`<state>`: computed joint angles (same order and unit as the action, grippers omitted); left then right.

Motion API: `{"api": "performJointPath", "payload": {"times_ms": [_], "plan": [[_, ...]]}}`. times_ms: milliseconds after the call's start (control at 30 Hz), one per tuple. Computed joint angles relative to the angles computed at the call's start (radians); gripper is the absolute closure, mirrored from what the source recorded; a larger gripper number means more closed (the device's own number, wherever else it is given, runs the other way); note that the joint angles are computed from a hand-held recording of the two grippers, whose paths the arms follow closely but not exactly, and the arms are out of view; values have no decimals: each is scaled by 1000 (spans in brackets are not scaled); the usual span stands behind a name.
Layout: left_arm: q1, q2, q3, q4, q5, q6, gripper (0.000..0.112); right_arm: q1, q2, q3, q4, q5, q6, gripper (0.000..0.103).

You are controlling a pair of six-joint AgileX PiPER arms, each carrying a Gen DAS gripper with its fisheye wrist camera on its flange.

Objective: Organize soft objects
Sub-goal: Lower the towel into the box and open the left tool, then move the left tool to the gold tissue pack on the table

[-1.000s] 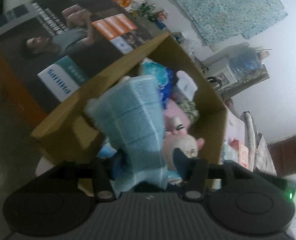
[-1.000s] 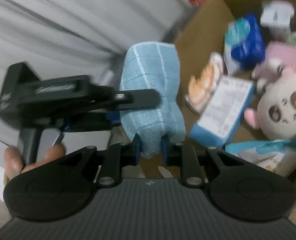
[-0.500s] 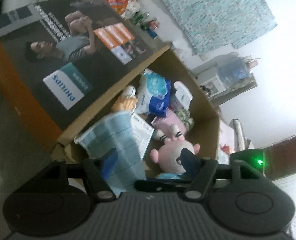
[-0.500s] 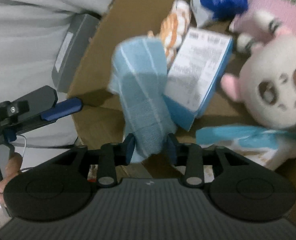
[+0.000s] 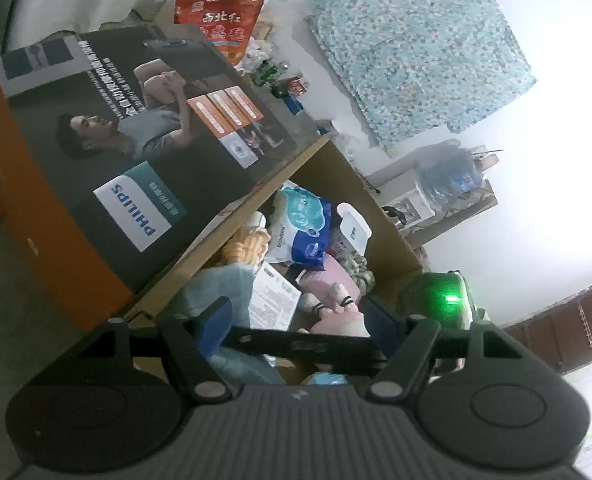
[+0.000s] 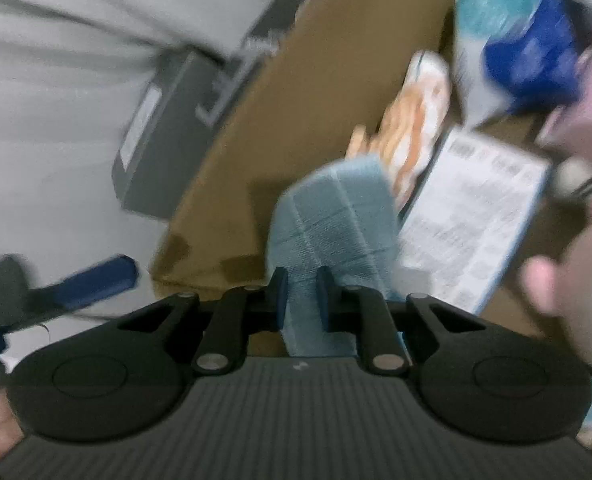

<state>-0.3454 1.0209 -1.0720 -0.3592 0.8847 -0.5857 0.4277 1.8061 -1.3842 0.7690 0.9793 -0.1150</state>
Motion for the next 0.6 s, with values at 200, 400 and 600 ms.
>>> {"api": "performJointPath", "payload": {"times_ms": [200,400,600], "plan": [[-3,-22,13,34,15,-28,39,1,64,-10,44,38,-18,89],[-54,-29,-6,119,20,-96,36,-81,-110,113,143,11,-103,72],[-165,6,-63,213,14,-143,32,-284,-415,334,282,28,-248,54]]}}
